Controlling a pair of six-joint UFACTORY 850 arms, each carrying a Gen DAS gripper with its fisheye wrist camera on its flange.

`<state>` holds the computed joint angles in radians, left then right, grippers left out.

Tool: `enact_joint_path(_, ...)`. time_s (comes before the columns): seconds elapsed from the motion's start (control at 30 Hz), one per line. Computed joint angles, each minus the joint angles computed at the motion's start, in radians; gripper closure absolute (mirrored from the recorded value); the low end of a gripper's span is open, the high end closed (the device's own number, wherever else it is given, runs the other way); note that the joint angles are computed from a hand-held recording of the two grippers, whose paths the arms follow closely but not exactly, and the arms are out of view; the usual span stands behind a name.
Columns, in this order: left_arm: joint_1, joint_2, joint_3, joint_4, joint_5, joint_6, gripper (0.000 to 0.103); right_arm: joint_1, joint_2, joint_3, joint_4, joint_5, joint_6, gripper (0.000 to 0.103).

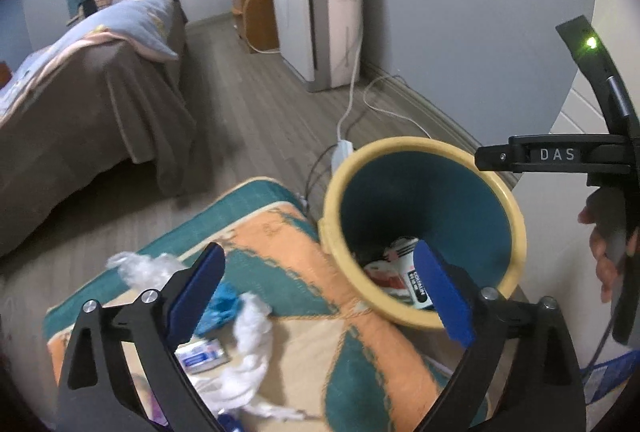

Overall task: Collect trash
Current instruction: 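Move the left tool over the bin and release the snack packet, then grasp the blue-and-silver wipes packet with the left tool and lift it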

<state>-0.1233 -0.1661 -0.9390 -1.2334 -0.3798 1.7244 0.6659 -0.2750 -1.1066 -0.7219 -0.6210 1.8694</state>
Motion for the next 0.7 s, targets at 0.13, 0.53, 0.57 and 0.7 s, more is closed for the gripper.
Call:
enact_joint_path(0.13, 0.079, 0.03, 0.004, 0.005, -0.04, 0.001, 0.007, 0.021, -0.008, -0.035, -0.002, -0.044, -0.041, 0.006)
enact_joint_path(0.53, 0.345, 0.107, 0.031, 0.012, -0.104, 0.007, 0.006, 0.144, -0.076, -0.207, -0.054, -0.151, -0.109, 0.006)
enact_joint_path(0.57, 0.367, 0.114, 0.039, 0.01, -0.11, 0.013, 0.006, 0.156, -0.084, -0.223, -0.059, -0.161, -0.107, 0.006)
enact_joint_path(0.7, 0.427, 0.133, 0.065, -0.005, -0.123, 0.056, 0.006, 0.209, -0.137, -0.304, -0.071, -0.214, -0.09, 0.006)
